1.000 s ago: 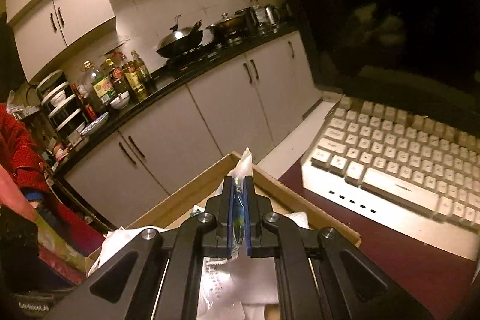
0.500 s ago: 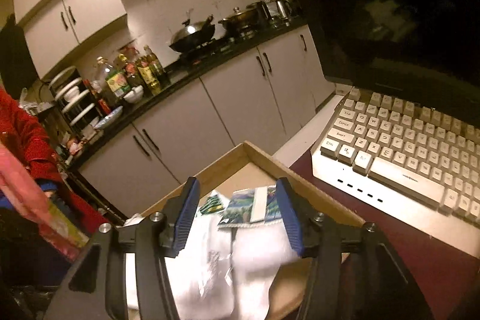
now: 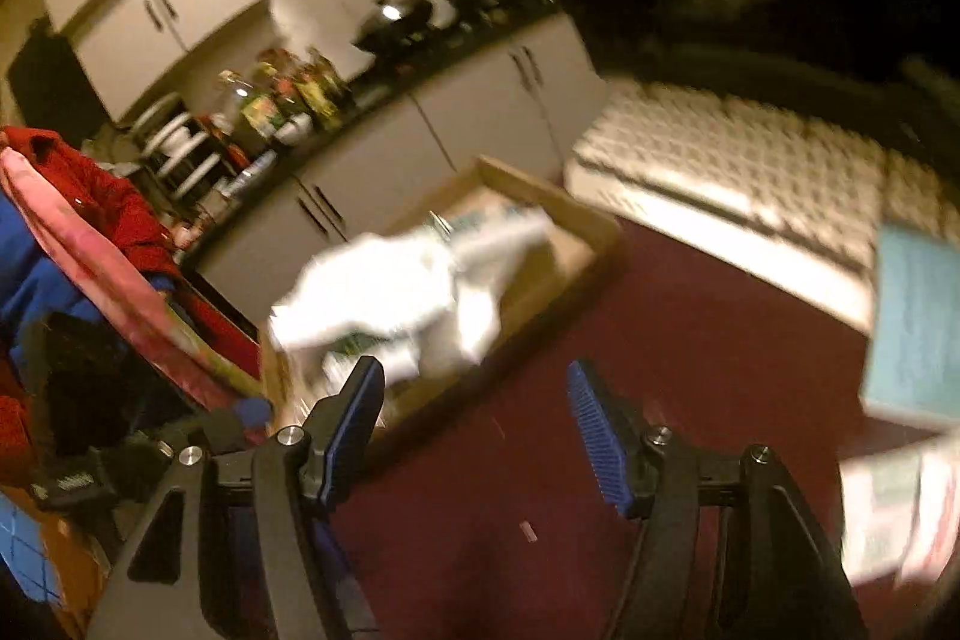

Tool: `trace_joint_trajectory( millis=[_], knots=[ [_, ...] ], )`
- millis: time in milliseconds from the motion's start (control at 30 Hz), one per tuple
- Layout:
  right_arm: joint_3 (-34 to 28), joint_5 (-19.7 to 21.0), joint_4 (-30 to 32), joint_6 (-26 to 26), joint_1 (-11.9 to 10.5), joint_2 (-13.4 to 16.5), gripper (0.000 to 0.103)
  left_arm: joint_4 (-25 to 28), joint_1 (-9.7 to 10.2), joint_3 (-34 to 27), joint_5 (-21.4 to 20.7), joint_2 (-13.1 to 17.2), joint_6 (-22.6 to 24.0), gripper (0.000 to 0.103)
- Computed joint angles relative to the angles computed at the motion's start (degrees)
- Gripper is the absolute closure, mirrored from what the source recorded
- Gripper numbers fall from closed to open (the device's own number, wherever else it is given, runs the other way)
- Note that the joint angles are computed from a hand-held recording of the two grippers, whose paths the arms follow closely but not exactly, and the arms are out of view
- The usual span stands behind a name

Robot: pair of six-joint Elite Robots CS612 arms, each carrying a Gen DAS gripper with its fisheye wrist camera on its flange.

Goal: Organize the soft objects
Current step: 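Move both open grippers back over the table toward the remaining packets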

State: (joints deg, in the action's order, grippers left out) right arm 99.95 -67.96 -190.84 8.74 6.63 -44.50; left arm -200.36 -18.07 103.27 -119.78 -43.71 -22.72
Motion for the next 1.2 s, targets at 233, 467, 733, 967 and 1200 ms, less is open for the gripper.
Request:
trace_joint_trajectory(
  millis=[233, 467, 733, 967, 1200],
  knots=[
    [6.4, 0.1, -7.8, 8.2, -2.7, 0.1, 0.039, 6.5, -3.72, 0.1, -0.5, -0.4, 6.9, 0.038],
    [11.1, -1.4, -12.5, 14.5, -5.5, -0.2, 0.039, 11.6, -5.56, -0.3, -2.4, -0.2, 9.7, 0.038],
    [12.8, -2.0, -14.8, 18.7, -7.2, 0.3, 0.039, 11.9, -6.98, 0.2, -1.0, -0.4, 11.6, 0.038],
    [14.0, -2.4, -17.1, 21.9, -8.6, 0.5, 0.039, 12.7, -7.20, -0.4, -1.4, 0.2, 11.2, 0.038],
    [14.5, -2.6, -17.2, 21.7, -9.0, 0.5, 0.039, 13.0, -7.05, -0.8, -2.1, 0.6, 11.0, 0.038]
  ],
)
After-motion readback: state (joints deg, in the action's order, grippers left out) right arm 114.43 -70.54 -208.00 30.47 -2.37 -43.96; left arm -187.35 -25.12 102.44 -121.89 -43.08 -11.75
